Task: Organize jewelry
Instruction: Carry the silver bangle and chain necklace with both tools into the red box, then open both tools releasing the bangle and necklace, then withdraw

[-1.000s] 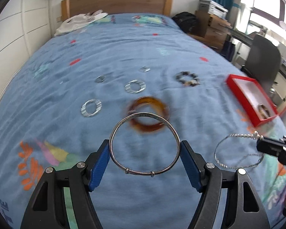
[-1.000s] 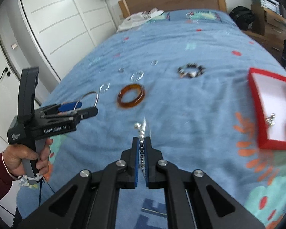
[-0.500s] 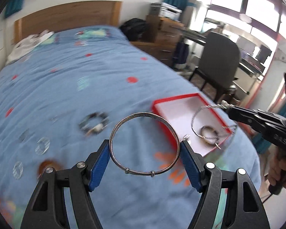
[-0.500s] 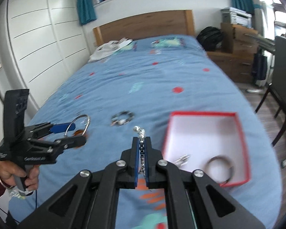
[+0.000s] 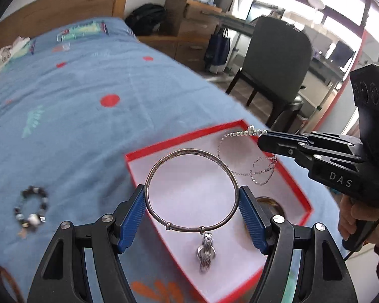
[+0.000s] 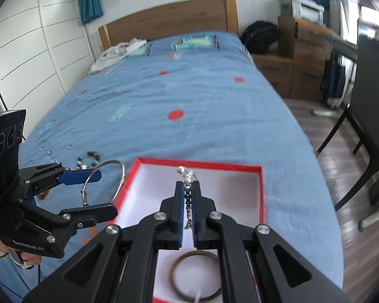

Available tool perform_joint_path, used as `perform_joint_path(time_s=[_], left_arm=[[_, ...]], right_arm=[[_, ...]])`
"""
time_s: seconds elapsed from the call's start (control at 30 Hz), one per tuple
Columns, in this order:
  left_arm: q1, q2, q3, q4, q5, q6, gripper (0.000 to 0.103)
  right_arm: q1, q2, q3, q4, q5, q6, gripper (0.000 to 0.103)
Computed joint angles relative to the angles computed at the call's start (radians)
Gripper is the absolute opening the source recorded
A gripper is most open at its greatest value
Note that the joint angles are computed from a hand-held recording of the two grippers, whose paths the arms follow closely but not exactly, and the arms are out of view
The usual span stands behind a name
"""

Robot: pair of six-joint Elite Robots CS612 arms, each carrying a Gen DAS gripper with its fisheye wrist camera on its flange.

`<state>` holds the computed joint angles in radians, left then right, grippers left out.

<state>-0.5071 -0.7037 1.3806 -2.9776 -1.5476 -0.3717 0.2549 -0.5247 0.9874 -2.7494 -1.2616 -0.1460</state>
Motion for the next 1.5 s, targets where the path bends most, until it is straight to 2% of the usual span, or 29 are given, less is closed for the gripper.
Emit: perform_joint_path(time_s=[0.1, 0.37, 0.57, 0.77, 1.0, 1.23, 1.47, 1.5], left_arm=[[0.002, 0.030, -0.034, 0.039, 0.002, 0.002, 0.071], [-0.003, 0.070, -0.094, 0.105, 0.028, 0.027, 0.071], [-0.019, 0.086, -0.112, 0.142, 0.110, 0.057, 0.071], [-0.022, 0.072, -0.080, 0.139, 0.146, 0.073, 0.071], [-0.010, 0.034, -0.008, 0.107, 0.123, 0.062, 0.071], [-0.006, 0.012, 0.035, 0.087, 0.131, 0.054, 0.072], [-0.015, 0.010, 0.035, 0.088, 0.155, 0.087, 0.072], [-0.015, 0.008, 0.040, 0.079, 0.154, 0.091, 0.072]], right_arm=[[-0.010, 0.033, -0.043, 0.066, 0.020, -0.037, 0.005], [-0.022, 0.072, -0.091, 0.138, 0.024, -0.103, 0.005], [-0.024, 0.075, -0.092, 0.162, 0.024, -0.134, 0.005], [-0.017, 0.078, -0.093, 0.156, 0.019, -0.160, 0.006], [-0.005, 0.081, -0.096, 0.160, 0.051, -0.169, 0.007], [0.014, 0.079, -0.104, 0.190, 0.031, -0.210, 0.007], [0.021, 0.059, -0.085, 0.204, -0.021, -0.222, 0.021], [0.021, 0.055, -0.079, 0.197, -0.025, -0.219, 0.028]])
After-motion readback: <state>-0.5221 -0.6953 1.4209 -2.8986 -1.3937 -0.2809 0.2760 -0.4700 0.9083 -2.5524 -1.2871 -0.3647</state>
